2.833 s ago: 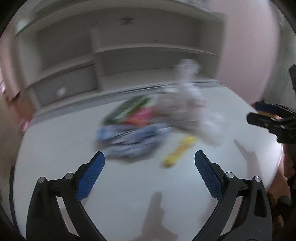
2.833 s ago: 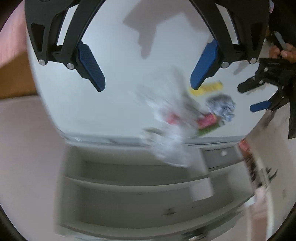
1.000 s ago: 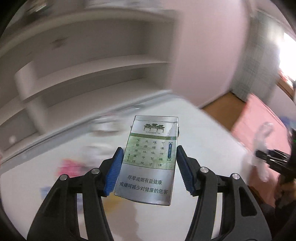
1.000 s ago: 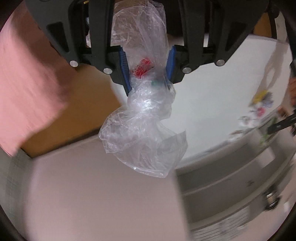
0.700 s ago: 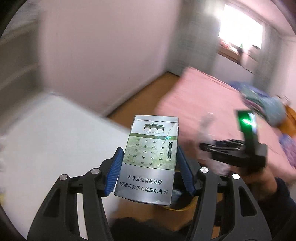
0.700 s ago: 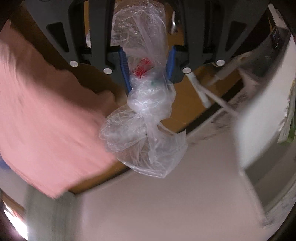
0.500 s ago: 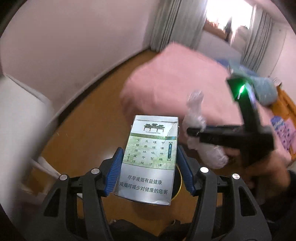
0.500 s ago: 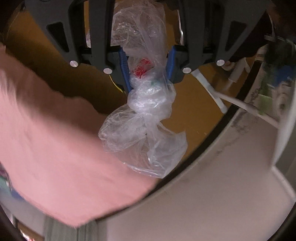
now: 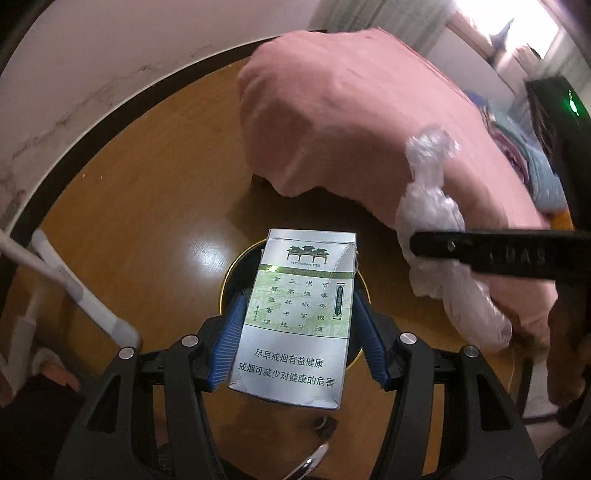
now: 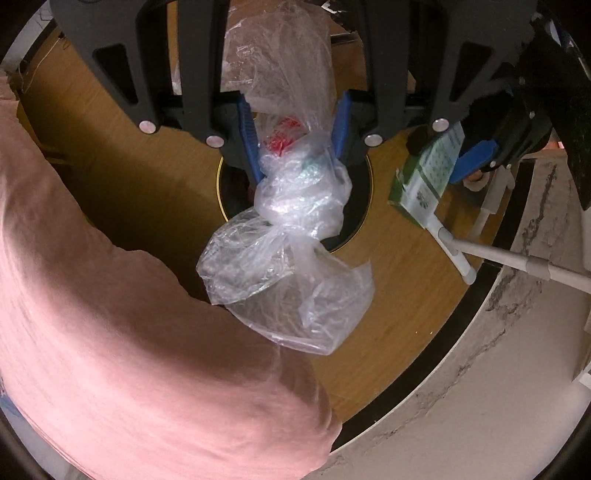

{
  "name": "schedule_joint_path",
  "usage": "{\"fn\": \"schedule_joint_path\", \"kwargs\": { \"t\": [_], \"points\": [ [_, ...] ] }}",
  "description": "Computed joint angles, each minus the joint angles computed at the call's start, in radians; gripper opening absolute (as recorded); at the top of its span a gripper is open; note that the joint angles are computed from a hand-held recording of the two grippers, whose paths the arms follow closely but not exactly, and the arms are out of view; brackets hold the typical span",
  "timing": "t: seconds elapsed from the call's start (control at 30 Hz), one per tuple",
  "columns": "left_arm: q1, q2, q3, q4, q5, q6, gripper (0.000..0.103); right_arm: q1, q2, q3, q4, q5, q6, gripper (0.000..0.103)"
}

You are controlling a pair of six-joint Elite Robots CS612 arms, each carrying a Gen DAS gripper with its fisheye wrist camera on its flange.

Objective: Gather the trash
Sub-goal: 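Carry the cigarette pack and plastic bag to the bin and release both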

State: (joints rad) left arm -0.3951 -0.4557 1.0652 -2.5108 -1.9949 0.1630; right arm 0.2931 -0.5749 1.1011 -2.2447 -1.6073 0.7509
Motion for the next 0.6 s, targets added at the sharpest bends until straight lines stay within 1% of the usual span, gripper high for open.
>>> {"fn": "schedule_joint_path", "kwargs": {
  "t": [0.07, 0.1, 0.17, 0.27, 0.33, 0.37, 0.4, 0.43, 0.47, 0.5, 0.6],
  "points": [
    [-0.001, 0.007, -0.012, 0.027, 0.003, -0.006, 0.057, 0.001, 0.003, -0.009, 0.011, -0.006, -0.001, 0.035],
    [-0.003, 0.000, 0.000, 0.030, 0.002, -0.006, 0.057, 0.000, -0.005, 0.004, 0.007, -0.006, 0.000, 0.035],
    [-0.007, 0.002, -0.004, 0.039, -0.007, -0.002, 0.057, 0.000, -0.010, 0.012, 0.004, -0.005, 0.007, 0.035],
    [-0.006, -0.002, 0.001, 0.039, -0.013, 0.021, 0.058, -0.002, -0.004, 0.004, 0.007, -0.003, 0.006, 0.035],
    [-0.010, 0.007, -0.013, 0.054, -0.011, 0.036, 0.058, -0.001, -0.003, 0.003, 0.006, -0.005, 0.007, 0.036],
    [-0.011, 0.006, -0.012, 0.058, -0.007, 0.043, 0.058, -0.001, -0.003, 0.002, 0.005, -0.009, 0.008, 0.041],
    [-0.010, -0.001, 0.001, 0.054, -0.003, 0.049, 0.061, -0.001, -0.001, 0.000, 0.008, -0.012, 0.009, 0.047],
    [-0.011, -0.003, 0.005, 0.049, 0.000, 0.051, 0.064, 0.000, -0.001, -0.002, 0.012, -0.019, 0.009, 0.063],
    [-0.011, -0.004, 0.008, 0.041, 0.002, 0.050, 0.071, 0.002, -0.002, -0.001, 0.011, -0.024, 0.010, 0.073],
    [-0.010, -0.003, 0.008, 0.035, 0.001, 0.049, 0.074, 0.002, -0.002, -0.002, 0.007, -0.028, 0.010, 0.074],
    [-0.006, -0.009, 0.019, 0.030, -0.001, 0.047, 0.074, 0.003, 0.000, -0.005, 0.000, -0.031, 0.009, 0.074]
  ]
}}
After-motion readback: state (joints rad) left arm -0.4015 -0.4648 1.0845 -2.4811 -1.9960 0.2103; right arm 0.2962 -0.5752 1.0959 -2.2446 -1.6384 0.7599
